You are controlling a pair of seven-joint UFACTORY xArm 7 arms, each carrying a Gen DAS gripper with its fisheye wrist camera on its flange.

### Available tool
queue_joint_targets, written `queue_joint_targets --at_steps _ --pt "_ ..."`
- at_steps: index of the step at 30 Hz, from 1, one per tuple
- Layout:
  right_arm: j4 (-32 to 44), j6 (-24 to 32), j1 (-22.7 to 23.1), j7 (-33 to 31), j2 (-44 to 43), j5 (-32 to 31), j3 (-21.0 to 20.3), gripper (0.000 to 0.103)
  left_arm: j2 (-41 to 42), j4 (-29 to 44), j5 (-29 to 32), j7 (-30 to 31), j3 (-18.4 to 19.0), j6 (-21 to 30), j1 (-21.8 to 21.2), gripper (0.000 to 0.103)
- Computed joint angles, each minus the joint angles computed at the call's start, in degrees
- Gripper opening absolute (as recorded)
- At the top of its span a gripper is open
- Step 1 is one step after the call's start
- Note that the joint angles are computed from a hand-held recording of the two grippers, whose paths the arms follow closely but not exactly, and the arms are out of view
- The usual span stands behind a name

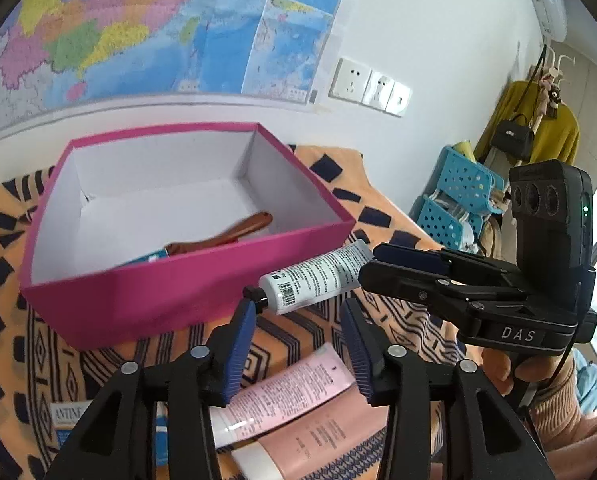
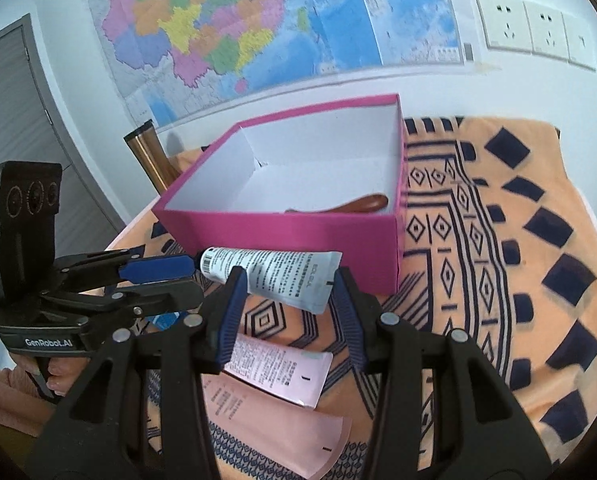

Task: Organize rigid objects
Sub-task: 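Lift the white tube with the right gripper over the pink box, then lower the white tube into the pink box and open the right gripper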

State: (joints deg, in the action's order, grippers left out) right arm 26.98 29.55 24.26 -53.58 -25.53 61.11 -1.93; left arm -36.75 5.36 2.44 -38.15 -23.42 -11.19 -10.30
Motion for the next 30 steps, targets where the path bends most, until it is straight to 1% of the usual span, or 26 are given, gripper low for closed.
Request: queue_joint_targets --at_steps 7,9,13,16,18,20,24,27,30 --pt "2.58 -1.34 0.45 -1.91 1.66 1.11 0.13 0.048 -1.23 1.78 0.83 1.00 -0.96 1.14 2.15 0.044" --pt "3.40 -1.69 0.34 -2.52 2.36 1.51 0.21 0.048 -1.23 2.60 1.12 1.29 -1.78 1.52 3.35 0.044" --pt "5.41 -1.61 -0.19 -3.98 4.34 2.34 0.25 0.048 -0.61 3.83 1.59 1.90 -2.46 1.22 5.05 0.044" --pt "6.68 -1.46 -0.98 -4.67 5.72 2.85 0.63 0.048 1.07 4.88 1.82 3.07 -1.70 0.49 5.60 0.044" --pt "7.53 -1.70 -1.47 -4.90 6.75 3.09 1.07 0.048 1.50 5.74 1.65 3.49 -3.21 0.82 7.44 0.045" --pt "8.47 -1.88 -1.88 -5.22 7.82 3.43 1.47 0.048 2.15 6.46 1.64 3.95 -3.69 0.88 8.37 0.044" --pt "10.20 -1.61 -2.87 -5.51 9.93 3.76 2.10 0.048 4.34 7.80 1.51 5.06 -3.49 0.63 9.49 0.044" --pt "11.47 -1.20 -3.76 -5.50 11.62 3.68 2.65 0.048 5.96 8.64 1.20 5.77 -4.20 0.60 10.86 0.044" --pt "12.36 -1.27 -4.46 -5.20 12.96 3.26 3.43 0.048 7.70 9.20 0.78 6.43 -3.69 0.19 11.17 0.044"
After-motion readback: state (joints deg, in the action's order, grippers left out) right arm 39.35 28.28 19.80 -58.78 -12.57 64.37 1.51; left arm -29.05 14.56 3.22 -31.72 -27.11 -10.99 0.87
